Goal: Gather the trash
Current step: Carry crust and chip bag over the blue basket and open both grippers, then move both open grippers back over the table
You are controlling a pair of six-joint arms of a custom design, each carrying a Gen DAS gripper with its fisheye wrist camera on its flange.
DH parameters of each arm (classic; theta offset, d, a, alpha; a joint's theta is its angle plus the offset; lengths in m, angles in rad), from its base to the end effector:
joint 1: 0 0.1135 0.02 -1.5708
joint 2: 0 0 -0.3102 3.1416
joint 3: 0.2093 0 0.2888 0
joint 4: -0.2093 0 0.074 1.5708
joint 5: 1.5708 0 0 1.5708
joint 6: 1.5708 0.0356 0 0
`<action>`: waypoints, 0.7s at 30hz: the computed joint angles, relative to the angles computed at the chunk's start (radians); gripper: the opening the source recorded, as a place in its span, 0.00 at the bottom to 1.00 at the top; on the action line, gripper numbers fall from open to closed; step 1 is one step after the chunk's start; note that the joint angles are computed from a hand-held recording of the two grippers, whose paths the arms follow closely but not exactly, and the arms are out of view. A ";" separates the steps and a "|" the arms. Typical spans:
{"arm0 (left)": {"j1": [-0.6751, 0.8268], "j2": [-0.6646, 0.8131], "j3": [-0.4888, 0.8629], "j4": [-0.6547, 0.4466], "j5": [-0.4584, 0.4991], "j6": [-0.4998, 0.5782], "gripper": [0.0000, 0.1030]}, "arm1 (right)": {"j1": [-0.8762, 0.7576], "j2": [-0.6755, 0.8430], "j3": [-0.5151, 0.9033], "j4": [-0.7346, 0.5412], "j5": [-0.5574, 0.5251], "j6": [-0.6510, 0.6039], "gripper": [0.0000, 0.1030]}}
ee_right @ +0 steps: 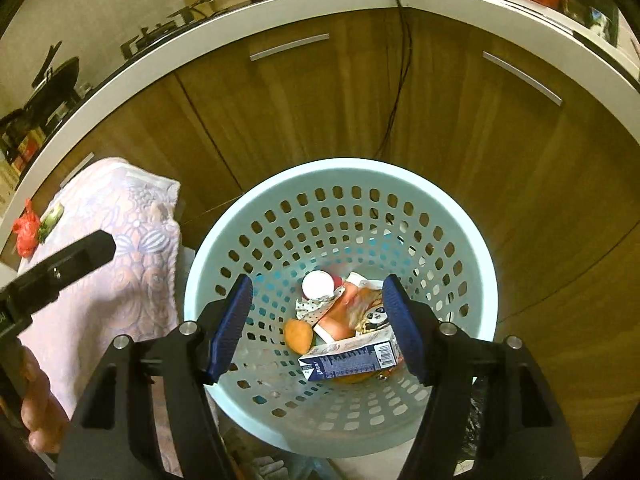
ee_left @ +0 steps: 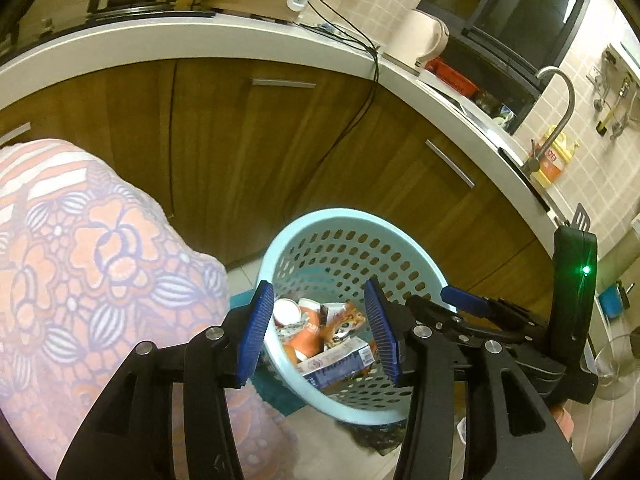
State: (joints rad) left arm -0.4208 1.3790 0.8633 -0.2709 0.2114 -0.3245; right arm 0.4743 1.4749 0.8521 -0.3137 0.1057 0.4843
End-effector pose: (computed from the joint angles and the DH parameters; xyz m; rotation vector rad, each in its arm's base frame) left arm 0.2827 -0.1347 0.2539 0.2223 2.4093 -0.6028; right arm 0.2860 0.1426 0.2181 0.0564 2.5190 0.2631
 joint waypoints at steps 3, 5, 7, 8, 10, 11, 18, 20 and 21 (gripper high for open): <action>0.007 -0.016 -0.009 0.000 0.004 -0.004 0.44 | 0.015 -0.003 0.015 -0.028 0.014 0.004 0.63; 0.017 -0.036 -0.018 -0.001 0.007 -0.004 0.44 | 0.021 -0.011 0.020 -0.027 0.005 0.011 0.63; 0.029 -0.060 -0.027 -0.006 0.010 -0.005 0.44 | 0.035 -0.024 0.025 -0.022 0.011 0.013 0.63; 0.038 -0.077 -0.033 -0.010 0.010 -0.005 0.44 | 0.047 -0.028 0.031 -0.021 0.022 0.014 0.63; 0.061 -0.112 -0.045 -0.020 0.012 -0.003 0.44 | 0.071 -0.031 0.046 -0.017 0.038 0.014 0.63; 0.078 -0.132 -0.050 -0.029 0.014 0.003 0.44 | 0.083 -0.032 0.055 -0.012 0.038 0.013 0.63; 0.290 -0.292 -0.076 -0.120 0.055 0.062 0.44 | 0.178 0.017 0.167 0.000 0.045 -0.003 0.63; 0.374 -0.323 -0.073 -0.150 0.087 0.087 0.44 | 0.218 0.047 0.218 -0.004 0.059 -0.013 0.63; 0.426 -0.338 -0.072 -0.166 0.105 0.102 0.45 | 0.238 0.065 0.245 -0.006 0.066 -0.017 0.63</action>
